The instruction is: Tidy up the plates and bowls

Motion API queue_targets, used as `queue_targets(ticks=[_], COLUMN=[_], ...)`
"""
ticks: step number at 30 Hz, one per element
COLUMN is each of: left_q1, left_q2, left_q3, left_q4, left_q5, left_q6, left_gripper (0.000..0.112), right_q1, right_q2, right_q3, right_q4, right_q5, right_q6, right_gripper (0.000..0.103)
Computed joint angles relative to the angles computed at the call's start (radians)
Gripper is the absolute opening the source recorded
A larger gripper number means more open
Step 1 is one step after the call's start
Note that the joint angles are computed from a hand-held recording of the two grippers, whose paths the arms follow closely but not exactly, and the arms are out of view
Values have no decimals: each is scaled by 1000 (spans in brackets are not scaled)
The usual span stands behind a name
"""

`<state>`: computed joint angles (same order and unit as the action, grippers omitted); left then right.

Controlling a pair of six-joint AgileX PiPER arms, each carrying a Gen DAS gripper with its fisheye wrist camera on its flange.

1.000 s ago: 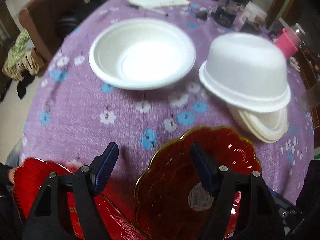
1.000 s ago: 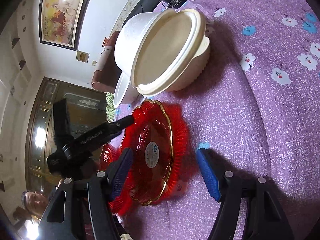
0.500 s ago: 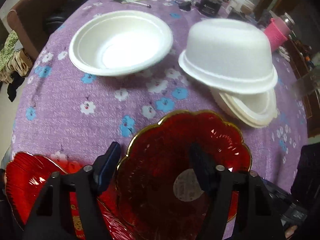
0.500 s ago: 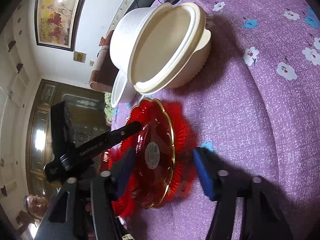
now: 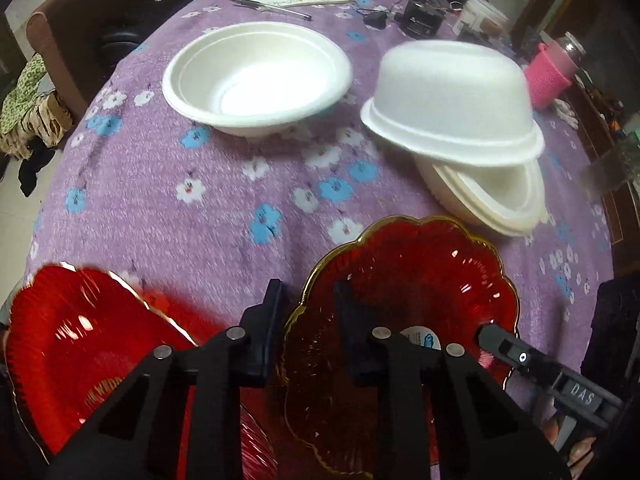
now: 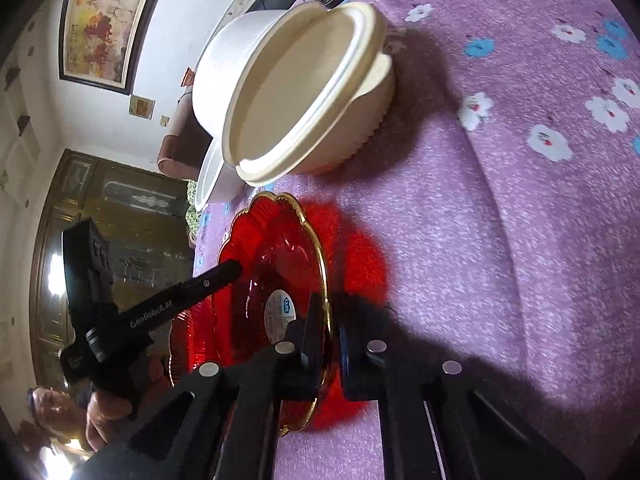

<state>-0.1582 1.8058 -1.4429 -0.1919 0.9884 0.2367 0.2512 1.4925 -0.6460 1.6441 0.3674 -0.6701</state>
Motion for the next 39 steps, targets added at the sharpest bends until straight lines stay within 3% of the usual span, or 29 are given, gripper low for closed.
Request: queue_targets(ticks=[3, 7, 13, 18, 25, 31, 36, 39], left_q1=[-19, -40, -49, -29, 30, 221, 391, 449], left_q2=[-44, -111, -257, -375, -532, -643, -630, -580], left_q3=[60, 136, 272, 370, 476, 475, 388, 331], left_q4=[-4, -27, -62, -89, -90, -152, -181, -178], left_q5=[-18, -34, -52, -77, -63, 29, 73, 75], left_q6=[4, 14, 18, 31, 56, 183, 279, 307], left_gripper=[22, 22, 22, 21, 21, 21, 21, 21], right_q1=[-27, -22, -27, 48, 280, 488, 566, 566], right_q2=[-54, -153, -318, -435, -543, -521, -404, -310], right_q3=[41, 79, 129, 158, 157, 63, -85, -188], right_q4=[-71, -262, -546, -787, -1256, -1656, -1748, -1708], right_q5=[18, -8, 27, 28, -4, 12, 24, 14], right_q6=[53, 244, 524, 791, 1347, 1770, 1822, 1746], right_gripper=[6, 6, 6, 6, 6, 6, 6, 6])
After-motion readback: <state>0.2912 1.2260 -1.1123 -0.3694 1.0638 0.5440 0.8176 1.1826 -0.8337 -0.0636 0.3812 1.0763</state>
